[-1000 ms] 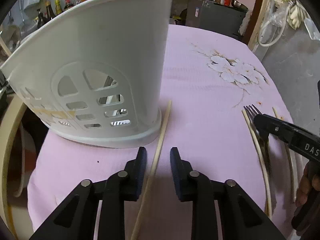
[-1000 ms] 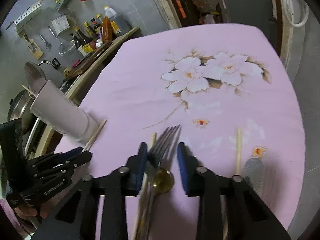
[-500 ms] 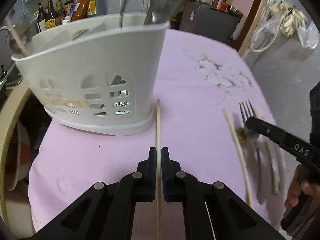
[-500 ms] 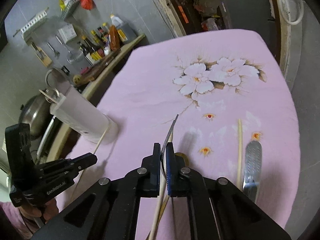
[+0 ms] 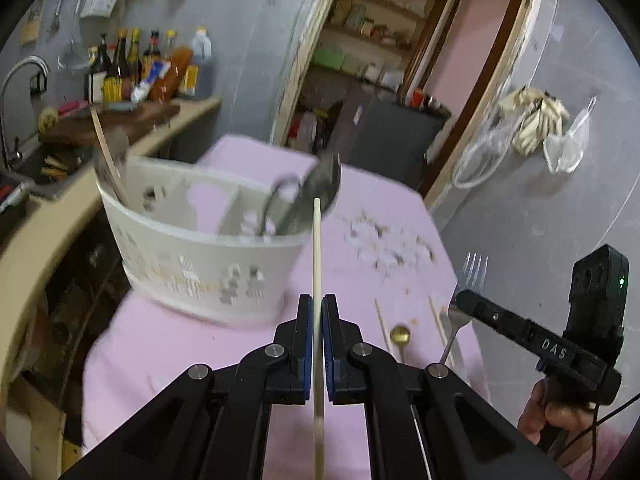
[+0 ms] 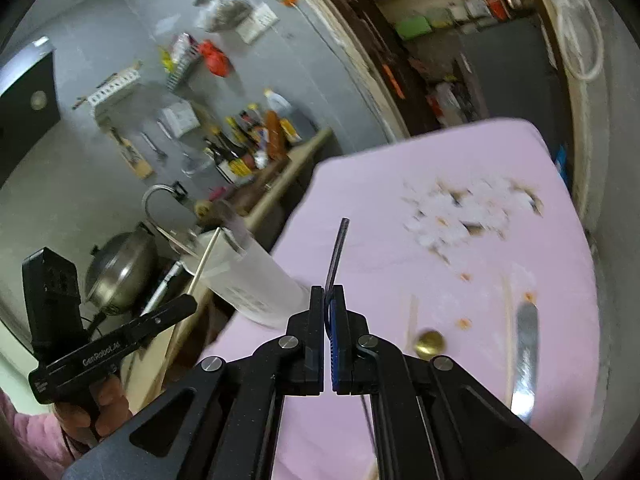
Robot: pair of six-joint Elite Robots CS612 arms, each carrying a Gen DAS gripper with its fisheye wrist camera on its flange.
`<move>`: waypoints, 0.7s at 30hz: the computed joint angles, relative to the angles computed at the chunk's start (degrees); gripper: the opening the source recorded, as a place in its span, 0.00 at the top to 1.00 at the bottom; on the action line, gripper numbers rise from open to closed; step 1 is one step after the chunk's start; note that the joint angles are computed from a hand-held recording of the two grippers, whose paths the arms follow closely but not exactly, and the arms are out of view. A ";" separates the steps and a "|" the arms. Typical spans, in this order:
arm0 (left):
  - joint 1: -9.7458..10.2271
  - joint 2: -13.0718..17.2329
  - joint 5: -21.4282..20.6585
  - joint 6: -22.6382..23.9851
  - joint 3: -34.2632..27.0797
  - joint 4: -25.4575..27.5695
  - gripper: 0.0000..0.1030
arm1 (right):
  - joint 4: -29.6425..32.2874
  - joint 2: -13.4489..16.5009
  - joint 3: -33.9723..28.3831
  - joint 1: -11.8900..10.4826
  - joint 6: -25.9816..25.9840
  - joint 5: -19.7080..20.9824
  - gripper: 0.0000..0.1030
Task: Organize utensils
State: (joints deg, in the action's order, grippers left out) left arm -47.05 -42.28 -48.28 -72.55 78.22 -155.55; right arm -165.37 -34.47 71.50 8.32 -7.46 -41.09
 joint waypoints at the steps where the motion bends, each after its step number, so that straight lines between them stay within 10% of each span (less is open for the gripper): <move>1: -0.02 -0.41 1.12 0.41 0.45 -0.66 0.95 | -1.52 -0.02 -0.19 0.27 0.49 0.23 0.98; 21: 3.39 -6.63 12.45 6.22 9.64 -15.06 0.95 | -19.45 -0.28 -4.74 4.59 16.54 1.58 0.98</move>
State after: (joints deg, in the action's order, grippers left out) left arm -43.67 -48.92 -35.83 -66.33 87.86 -170.60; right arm -184.82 -34.75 66.76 12.91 9.08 -39.51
